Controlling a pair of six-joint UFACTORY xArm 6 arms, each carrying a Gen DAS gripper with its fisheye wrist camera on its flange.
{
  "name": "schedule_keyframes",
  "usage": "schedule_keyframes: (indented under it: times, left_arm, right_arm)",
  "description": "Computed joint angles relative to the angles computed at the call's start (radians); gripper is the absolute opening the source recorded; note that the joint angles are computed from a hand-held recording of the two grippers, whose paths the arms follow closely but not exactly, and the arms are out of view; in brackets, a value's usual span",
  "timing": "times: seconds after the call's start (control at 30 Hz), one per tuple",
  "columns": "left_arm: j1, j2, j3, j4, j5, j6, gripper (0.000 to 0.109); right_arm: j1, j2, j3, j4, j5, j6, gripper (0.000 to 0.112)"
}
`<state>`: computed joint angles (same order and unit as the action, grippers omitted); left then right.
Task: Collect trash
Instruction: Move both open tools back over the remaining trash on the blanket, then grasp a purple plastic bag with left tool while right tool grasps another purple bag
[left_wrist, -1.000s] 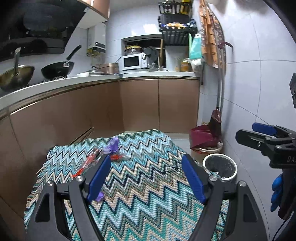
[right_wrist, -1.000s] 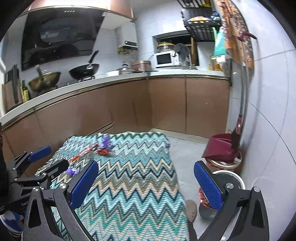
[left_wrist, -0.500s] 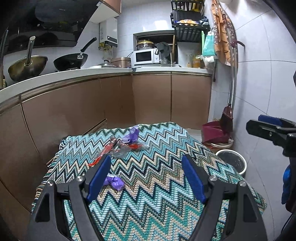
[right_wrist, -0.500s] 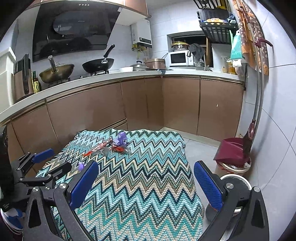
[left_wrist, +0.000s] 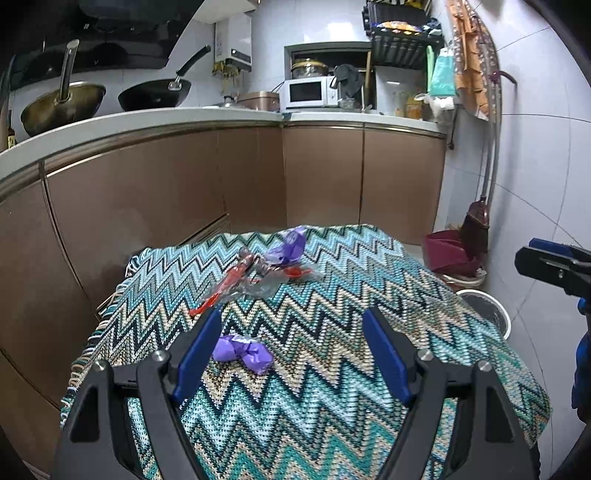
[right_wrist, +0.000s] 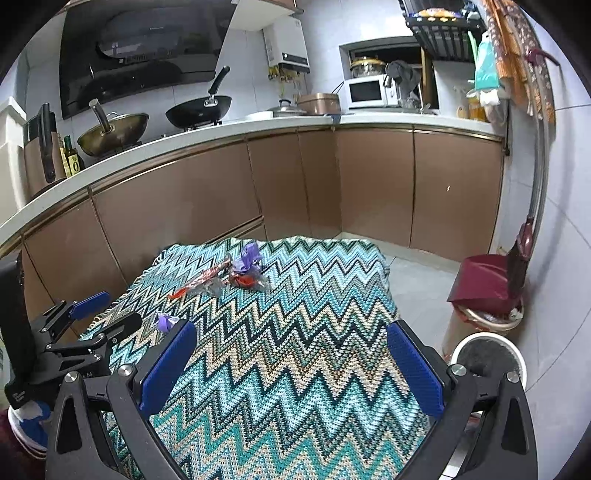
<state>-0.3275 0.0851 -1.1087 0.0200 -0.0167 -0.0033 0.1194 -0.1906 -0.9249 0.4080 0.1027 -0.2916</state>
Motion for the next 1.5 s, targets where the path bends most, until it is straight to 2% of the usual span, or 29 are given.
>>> schedule_keyframes:
  times: [0.17,0.4,0.6,0.67,0.73,0.87,1.03,1.1,1.23,1.5]
  left_arm:
    - [0.023,0.052,-0.049,-0.015,0.031,0.003,0.078]
    - [0.057,0.113,-0.104,-0.483,0.099,0.391,0.078]
    - [0.096,0.161,-0.167,-0.741,0.218,0.608,0.077]
    - [0.099,0.186,-0.198,-0.761,0.253,0.628,0.077]
    - [0.1,0.216,-0.238,-0.776,0.296,0.635,0.071]
    - [0.099,0.29,-0.322,-0.721,0.337,0.569,0.069]
    - [0.106,0.377,-0.418,-0.64,0.404,0.483,0.053]
    - [0.108,0.393,-0.433,-0.647,0.409,0.485,0.053]
    - [0.114,0.406,-0.448,-0.691,0.412,0.526,0.051]
    - [0.119,0.406,-0.446,-0.782,0.42,0.604,0.048]
  right_arm:
    - [0.003,0.068,-0.069,0.082,0.042,-0.084,0.103]
    - [0.005,0.172,-0.18,0.158,0.111,-0.184,0.103]
    - [0.015,0.289,-0.302,0.24,0.193,-0.269,0.1]
    - [0.018,0.332,-0.346,0.242,0.223,-0.274,0.098]
    - [0.022,0.368,-0.386,0.24,0.25,-0.279,0.097]
    - [0.029,0.445,-0.48,0.255,0.313,-0.31,0.095]
    - [0.036,0.548,-0.615,0.239,0.379,-0.313,0.088]
    - [0.039,0.604,-0.693,0.246,0.423,-0.328,0.08]
    - [0.039,0.73,-0.864,0.256,0.507,-0.334,0.073]
    - [0.024,0.989,-1.233,0.165,0.565,-0.185,0.063]
